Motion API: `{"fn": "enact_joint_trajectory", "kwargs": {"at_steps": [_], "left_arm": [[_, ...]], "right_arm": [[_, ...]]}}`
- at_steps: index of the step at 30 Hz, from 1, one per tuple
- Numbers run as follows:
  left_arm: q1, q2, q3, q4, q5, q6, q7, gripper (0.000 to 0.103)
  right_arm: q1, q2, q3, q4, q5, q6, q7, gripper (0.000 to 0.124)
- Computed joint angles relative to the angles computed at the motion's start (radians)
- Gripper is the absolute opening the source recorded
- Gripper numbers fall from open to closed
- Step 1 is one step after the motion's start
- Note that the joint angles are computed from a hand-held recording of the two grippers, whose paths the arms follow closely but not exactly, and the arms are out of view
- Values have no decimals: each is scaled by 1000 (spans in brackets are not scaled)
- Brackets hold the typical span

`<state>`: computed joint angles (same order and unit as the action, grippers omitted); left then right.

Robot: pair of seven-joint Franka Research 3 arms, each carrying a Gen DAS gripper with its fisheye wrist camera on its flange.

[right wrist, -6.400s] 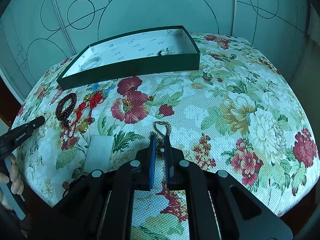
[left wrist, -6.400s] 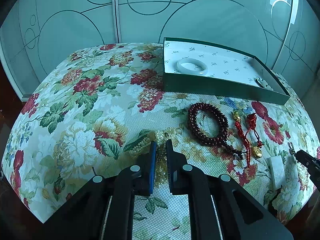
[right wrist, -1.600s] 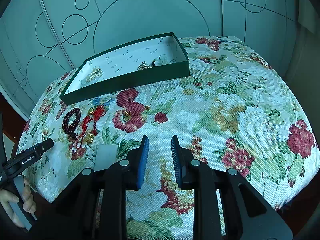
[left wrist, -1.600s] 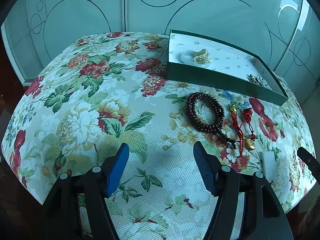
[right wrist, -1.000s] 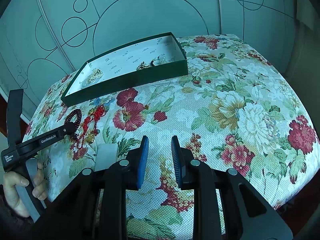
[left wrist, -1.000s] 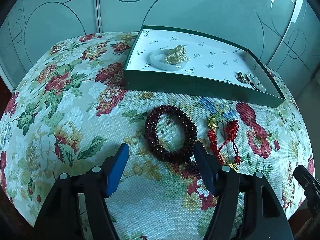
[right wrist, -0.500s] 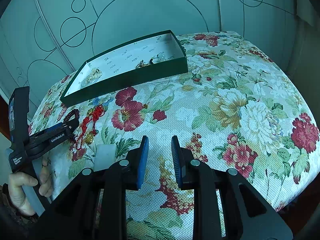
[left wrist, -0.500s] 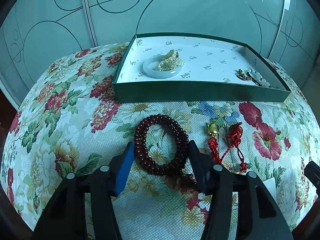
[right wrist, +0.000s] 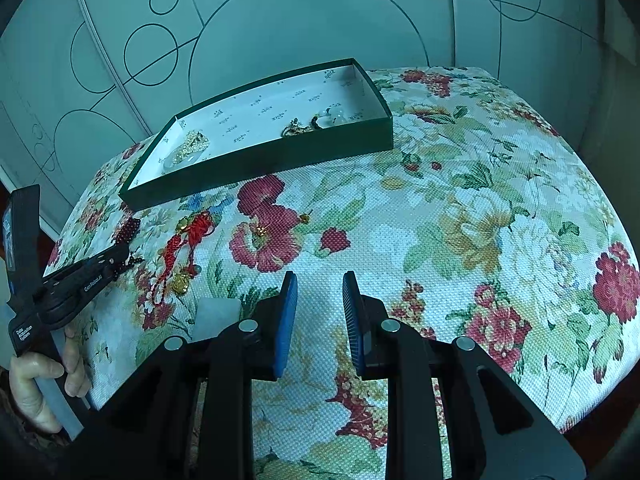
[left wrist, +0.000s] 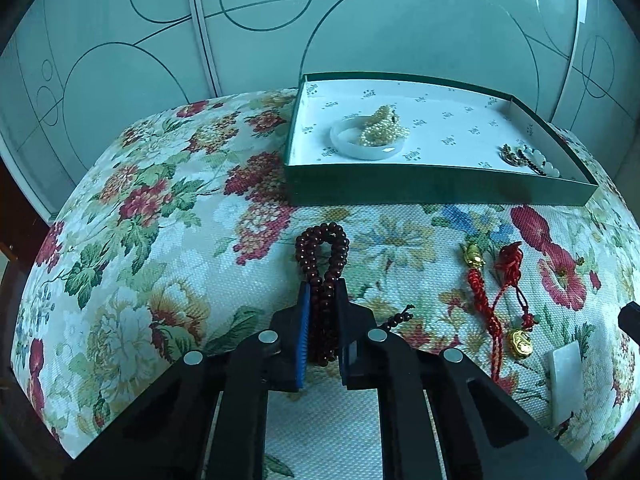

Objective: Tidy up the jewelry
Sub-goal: 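Carry the mala in the left gripper up and over the green box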

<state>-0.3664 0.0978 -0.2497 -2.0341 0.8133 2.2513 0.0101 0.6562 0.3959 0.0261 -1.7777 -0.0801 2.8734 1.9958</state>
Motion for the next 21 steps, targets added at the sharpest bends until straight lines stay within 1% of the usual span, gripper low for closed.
{"fn": "enact_joint_trajectory", "kwargs": {"at_steps": [8, 16, 21], "left_arm": [[24, -53, 1, -67, 0, 17, -27, 12], [33, -60, -6, -81, 22, 25, -48, 12], [34, -65, -7, -88, 31, 33, -62, 12]], "right_arm": [[27, 86, -23, 125, -26, -47, 11, 24], [51, 179, -50, 266, -49, -98, 32, 23], [62, 218, -64, 325, -68, -128, 46, 23]]}}
